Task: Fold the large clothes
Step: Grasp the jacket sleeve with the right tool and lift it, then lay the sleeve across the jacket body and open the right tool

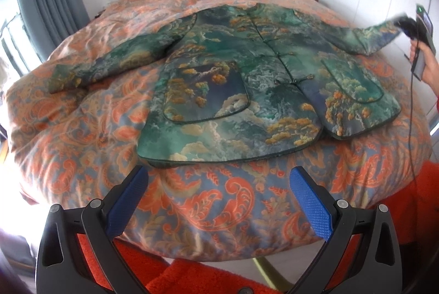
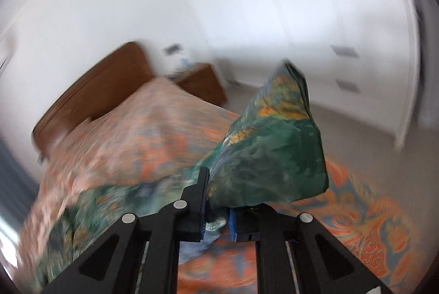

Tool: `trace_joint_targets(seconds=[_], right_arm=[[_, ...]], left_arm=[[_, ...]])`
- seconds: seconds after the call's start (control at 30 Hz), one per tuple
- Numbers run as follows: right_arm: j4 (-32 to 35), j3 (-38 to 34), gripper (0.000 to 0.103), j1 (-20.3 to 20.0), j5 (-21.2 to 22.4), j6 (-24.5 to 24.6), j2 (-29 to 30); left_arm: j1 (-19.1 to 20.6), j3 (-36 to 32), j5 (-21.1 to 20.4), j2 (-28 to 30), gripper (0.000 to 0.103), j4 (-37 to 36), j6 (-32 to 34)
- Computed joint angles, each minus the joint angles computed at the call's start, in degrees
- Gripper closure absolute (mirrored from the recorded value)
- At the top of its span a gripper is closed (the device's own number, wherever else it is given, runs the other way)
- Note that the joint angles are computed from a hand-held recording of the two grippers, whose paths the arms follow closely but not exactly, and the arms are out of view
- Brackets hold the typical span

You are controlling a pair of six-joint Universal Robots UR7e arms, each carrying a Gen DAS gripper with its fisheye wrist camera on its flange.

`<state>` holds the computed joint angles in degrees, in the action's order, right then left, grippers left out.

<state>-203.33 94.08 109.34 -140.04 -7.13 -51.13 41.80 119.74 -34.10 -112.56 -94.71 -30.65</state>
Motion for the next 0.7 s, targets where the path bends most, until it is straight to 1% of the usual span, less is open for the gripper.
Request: trace_joint_targets(seconds=[0.07,0.13,0.17,0.2,0.27,0.43,0.47,0.57,0.6,0.67,0.7], right_arm=[[0.3,-3.8,0.091,3.5,0.1,-5.4,3.0],[2.2,-8.0,0.091,6.2,0.2,-8.8,6.2],[4.3,-10.6,0.091,7.7,0.6,-10.7,8.5],[5.6,-11.8,0.091,8.6,1.0,-11.7,9.9],[10.2,-15.4,0.091,10.5,1.5,-13.0,13.6],[18.6,-20.1,0.091,13.2,2.3,-13.3,20.9],[20.4,-20.3,0.091,13.4,2.6,-12.3,22.0],[28.7,-23.8,0.091,12.9,3.1,-8.8,26.2],[29.3,-22.3,0.091,13.3,2.0,-7.7,26.2],[34.0,-23.5,0.091,12.7,1.1,-6.1,28.4],[34.8,-22.7,0.091,12.4,0.9,-5.7,28.4]], left_arm=[[-0.2,0.3,0.0,-1.1,0.0,0.0,-0.2],[-0.4,0.5,0.0,-2.4,0.0,0.7,-0.9],[-0.5,0.5,0.1,-2.9,0.0,1.1,-1.2],[-0.6,0.6,0.2,-3.7,0.0,1.6,-1.7],[-0.7,0.5,0.5,-4.7,0.0,2.5,-2.6],[-0.3,0.2,0.3,-6.9,0.0,4.3,-5.0],[-0.4,0.1,0.4,-7.2,0.0,4.7,-5.5],[-1.1,0.1,1.1,-8.1,0.0,6.0,-6.7],[-1.3,0.1,1.3,-8.4,0.0,6.6,-7.1],[-1.3,0.1,1.5,-8.8,0.0,7.2,-7.8],[-1.1,0.0,1.4,-8.8,0.0,7.3,-7.9]])
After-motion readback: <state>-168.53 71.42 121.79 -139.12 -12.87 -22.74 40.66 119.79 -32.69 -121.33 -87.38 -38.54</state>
